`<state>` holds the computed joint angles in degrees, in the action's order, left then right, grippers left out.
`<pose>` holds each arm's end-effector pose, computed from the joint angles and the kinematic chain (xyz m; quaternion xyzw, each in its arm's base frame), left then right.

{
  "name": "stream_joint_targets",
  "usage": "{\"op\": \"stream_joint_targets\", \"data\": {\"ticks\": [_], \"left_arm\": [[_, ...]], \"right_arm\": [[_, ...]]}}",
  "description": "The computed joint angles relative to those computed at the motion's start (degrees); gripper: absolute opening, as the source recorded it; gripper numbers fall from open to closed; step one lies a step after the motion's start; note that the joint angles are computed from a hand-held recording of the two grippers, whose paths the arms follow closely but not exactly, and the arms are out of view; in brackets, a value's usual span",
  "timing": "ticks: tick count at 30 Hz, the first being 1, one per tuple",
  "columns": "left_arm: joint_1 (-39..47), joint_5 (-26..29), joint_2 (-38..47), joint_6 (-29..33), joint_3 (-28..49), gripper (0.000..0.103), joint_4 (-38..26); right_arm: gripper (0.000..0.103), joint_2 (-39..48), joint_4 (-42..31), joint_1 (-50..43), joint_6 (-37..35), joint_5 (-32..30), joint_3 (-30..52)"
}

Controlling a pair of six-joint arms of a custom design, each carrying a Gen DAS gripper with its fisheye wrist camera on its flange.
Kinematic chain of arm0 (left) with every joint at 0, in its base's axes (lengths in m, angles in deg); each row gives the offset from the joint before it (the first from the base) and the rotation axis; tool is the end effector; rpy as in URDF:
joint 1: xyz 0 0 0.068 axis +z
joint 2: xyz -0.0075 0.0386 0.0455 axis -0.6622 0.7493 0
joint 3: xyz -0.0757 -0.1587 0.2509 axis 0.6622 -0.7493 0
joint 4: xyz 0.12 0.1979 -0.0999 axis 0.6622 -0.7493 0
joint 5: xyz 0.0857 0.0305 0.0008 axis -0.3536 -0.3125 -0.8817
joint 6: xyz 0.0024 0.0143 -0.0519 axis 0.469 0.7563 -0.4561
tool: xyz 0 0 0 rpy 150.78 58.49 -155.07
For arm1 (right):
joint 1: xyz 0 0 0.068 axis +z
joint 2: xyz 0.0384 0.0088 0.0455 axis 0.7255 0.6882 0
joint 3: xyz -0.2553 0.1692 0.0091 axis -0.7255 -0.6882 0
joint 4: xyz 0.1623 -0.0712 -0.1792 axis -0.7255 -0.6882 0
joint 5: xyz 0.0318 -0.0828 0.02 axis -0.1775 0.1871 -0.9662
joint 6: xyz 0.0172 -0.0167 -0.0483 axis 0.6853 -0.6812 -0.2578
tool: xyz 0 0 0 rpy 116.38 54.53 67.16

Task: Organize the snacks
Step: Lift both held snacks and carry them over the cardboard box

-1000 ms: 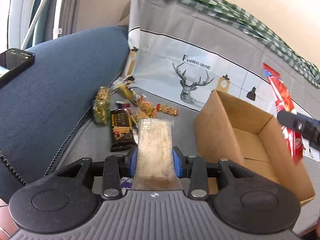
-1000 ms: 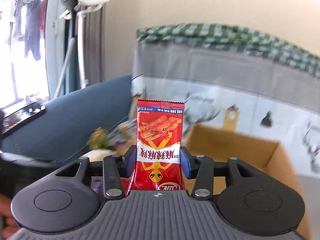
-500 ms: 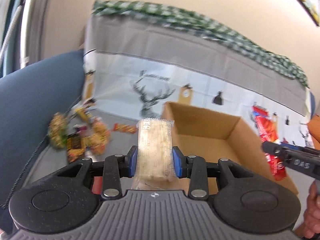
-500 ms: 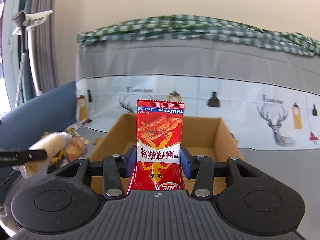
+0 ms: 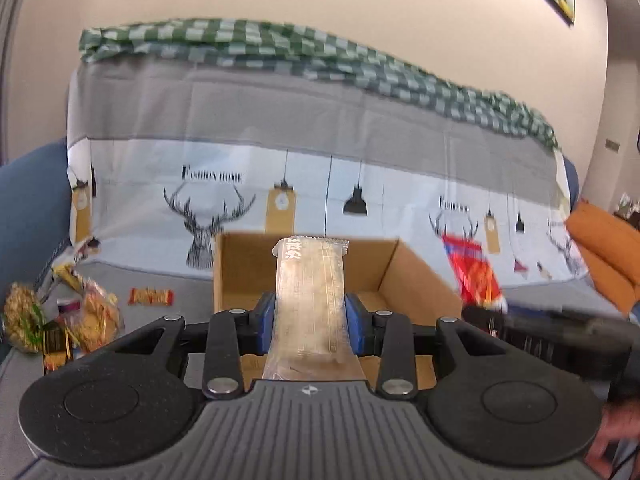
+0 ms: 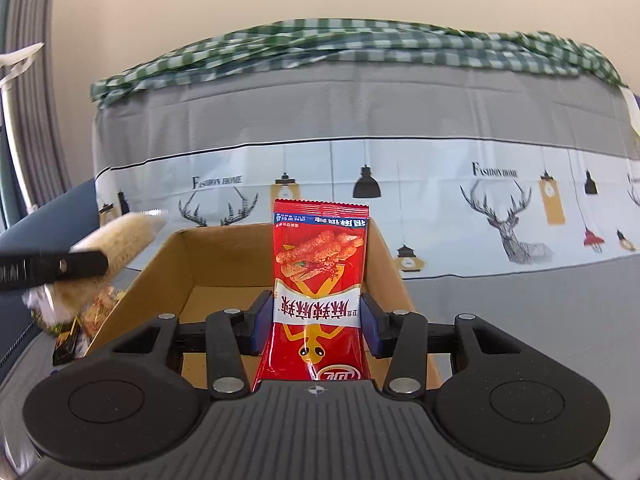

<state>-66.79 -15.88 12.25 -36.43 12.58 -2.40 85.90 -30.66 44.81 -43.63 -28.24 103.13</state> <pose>0.2130 -0.0806 0.2418 -0.1484 0.8333 -0.0084 0.5325 0.3096 0.0085 0.2392 -0.2024 0.8155 0.1629 0.5171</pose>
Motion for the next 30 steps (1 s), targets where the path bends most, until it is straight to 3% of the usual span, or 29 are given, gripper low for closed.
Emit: {"op": "stream_joint_targets", "data": {"ticks": [12, 30], "left_arm": [[1.28, 3.03, 5.23, -1.77, -0.05, 0.039, 4.86], [1.29, 3.47, 4.28, -3.18, 0.80, 0.039, 3.49]], "right_arm": [[0.047, 0.70, 1.32, 1.12, 0.35, 2.22, -0.25], [0.047, 1.30, 1.10, 1.63, 0.04, 3.29, 0.08]]}}
